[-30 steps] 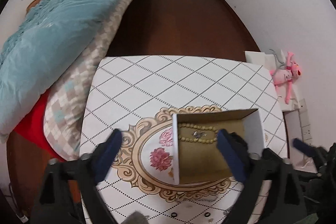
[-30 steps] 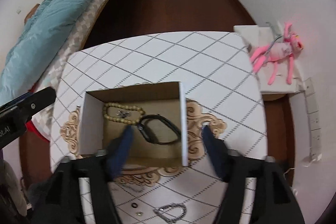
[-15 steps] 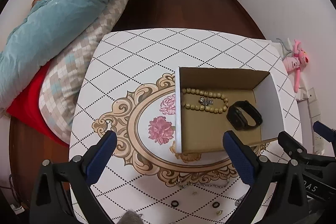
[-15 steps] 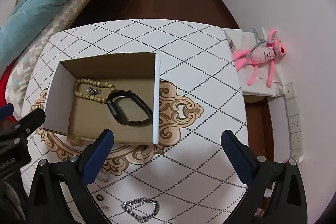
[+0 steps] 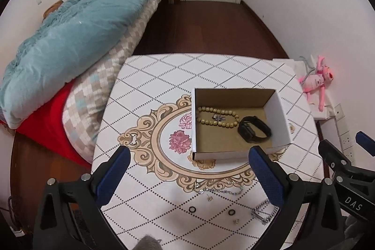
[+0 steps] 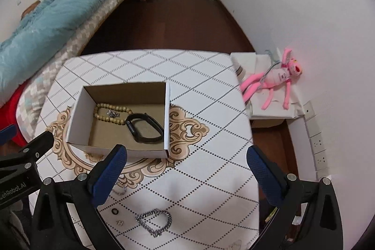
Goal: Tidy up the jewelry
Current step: 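Lift both open tools away from the box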
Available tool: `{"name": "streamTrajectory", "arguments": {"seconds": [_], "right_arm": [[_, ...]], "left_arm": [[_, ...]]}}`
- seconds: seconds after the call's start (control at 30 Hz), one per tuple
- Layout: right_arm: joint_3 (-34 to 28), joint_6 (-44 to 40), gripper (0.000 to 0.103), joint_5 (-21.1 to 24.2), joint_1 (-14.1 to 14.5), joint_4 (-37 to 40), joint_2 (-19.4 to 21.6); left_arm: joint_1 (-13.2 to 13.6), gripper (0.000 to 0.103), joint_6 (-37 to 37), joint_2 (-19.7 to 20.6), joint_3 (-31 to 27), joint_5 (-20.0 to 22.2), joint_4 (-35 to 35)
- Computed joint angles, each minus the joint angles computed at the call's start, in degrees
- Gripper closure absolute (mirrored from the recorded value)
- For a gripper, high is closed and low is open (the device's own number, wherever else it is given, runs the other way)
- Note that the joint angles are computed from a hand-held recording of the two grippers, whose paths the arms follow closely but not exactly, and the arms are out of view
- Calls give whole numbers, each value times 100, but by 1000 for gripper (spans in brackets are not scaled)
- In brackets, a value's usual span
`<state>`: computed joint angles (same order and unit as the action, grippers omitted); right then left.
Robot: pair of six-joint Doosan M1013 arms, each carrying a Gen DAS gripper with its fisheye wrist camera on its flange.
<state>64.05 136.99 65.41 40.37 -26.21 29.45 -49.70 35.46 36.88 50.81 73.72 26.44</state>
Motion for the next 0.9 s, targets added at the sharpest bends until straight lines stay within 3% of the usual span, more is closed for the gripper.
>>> {"name": "streamTrajectory", "arguments": {"seconds": [0.53, 0.67, 0.9], "right_arm": [[553, 766, 0, -279, 440, -759, -765], [653, 872, 0, -328, 461, -663, -857], [1015, 806, 0, -327, 310, 161, -740]], "left_arm": [[-388, 0, -454, -587, 444, -219, 509], [-429, 0, -671, -587, 510, 40, 661], [-365, 0, -822, -574, 1035, 89, 501]]}}
